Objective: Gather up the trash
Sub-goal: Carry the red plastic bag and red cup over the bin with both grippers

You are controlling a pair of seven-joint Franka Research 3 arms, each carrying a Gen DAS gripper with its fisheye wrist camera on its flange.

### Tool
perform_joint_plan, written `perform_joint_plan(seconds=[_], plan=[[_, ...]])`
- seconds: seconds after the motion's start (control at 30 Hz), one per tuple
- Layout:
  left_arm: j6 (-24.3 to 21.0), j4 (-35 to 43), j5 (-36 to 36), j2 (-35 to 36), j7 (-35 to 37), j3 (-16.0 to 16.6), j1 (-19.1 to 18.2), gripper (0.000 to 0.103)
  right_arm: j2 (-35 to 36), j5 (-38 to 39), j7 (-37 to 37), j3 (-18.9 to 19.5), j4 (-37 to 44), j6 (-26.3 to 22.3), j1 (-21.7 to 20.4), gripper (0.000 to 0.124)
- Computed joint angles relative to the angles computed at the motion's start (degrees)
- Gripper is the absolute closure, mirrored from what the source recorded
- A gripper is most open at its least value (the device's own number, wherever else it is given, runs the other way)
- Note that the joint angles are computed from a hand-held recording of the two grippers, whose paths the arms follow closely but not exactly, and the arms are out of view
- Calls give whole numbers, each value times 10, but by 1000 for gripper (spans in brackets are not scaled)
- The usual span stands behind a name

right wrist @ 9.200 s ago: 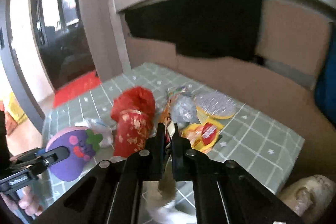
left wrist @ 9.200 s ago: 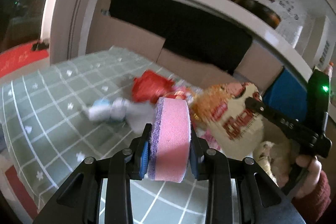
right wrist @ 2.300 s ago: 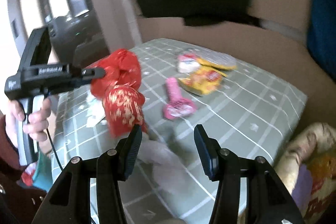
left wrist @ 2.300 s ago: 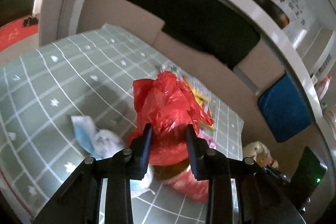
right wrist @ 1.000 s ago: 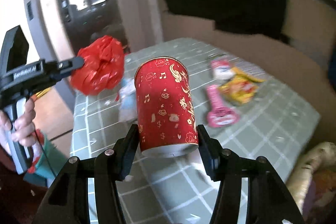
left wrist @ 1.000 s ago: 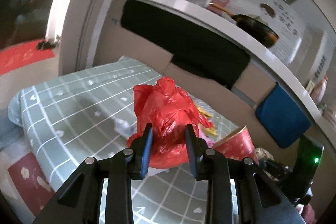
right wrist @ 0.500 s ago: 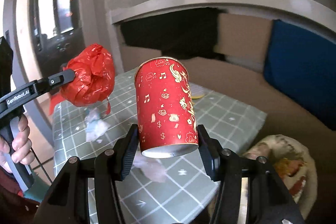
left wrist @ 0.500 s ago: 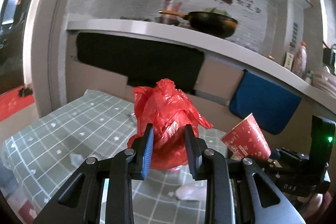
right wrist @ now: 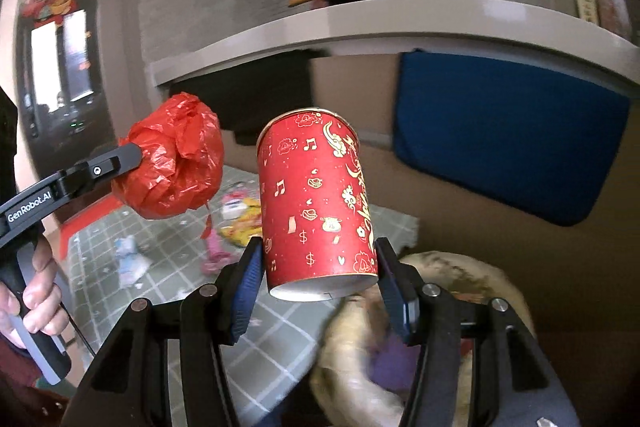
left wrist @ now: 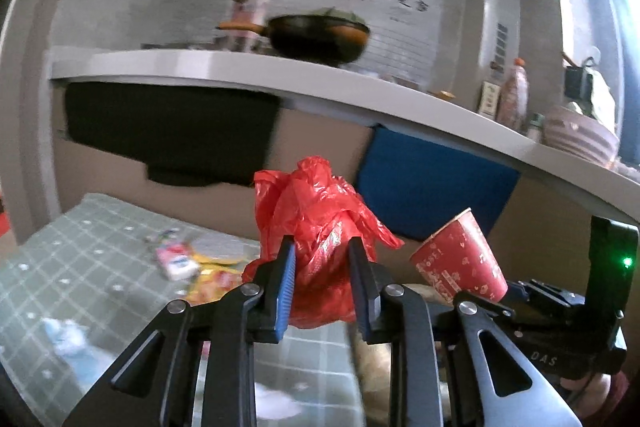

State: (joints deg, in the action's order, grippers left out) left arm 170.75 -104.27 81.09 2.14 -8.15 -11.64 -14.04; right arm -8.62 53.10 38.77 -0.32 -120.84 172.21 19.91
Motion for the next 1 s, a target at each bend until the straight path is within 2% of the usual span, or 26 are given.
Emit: perform_joint_plan(seconds=[0.17, 0.37, 0.5, 0.67, 0.8, 0.87, 1.0], plan=[[27, 60, -96, 72, 94, 0, -22, 78, -10, -15, 20, -13, -17, 29, -17, 72], [39, 110, -162, 128, 163, 15, -58, 78, -8, -39, 66, -28, -20, 39, -41, 72], [39, 120, -255, 155, 258, -5, -57, 78, -2, -62, 93, -28, -21, 44, -54, 72], [40, 116, -331, 169, 329, -10, -62, 78, 7, -83, 114, -29, -26, 44, -62, 72], [43, 117, -408, 186, 410, -37, -50, 78, 11, -78, 112, -33, -28, 39, -63, 72], [36, 120, -439, 192, 445, -47, -47, 78, 16, -77, 113, -32, -27, 35, -66, 72], [12, 132, -524, 214, 520, -85, -24, 78, 32, -76, 118, -28, -18, 19, -75, 72]])
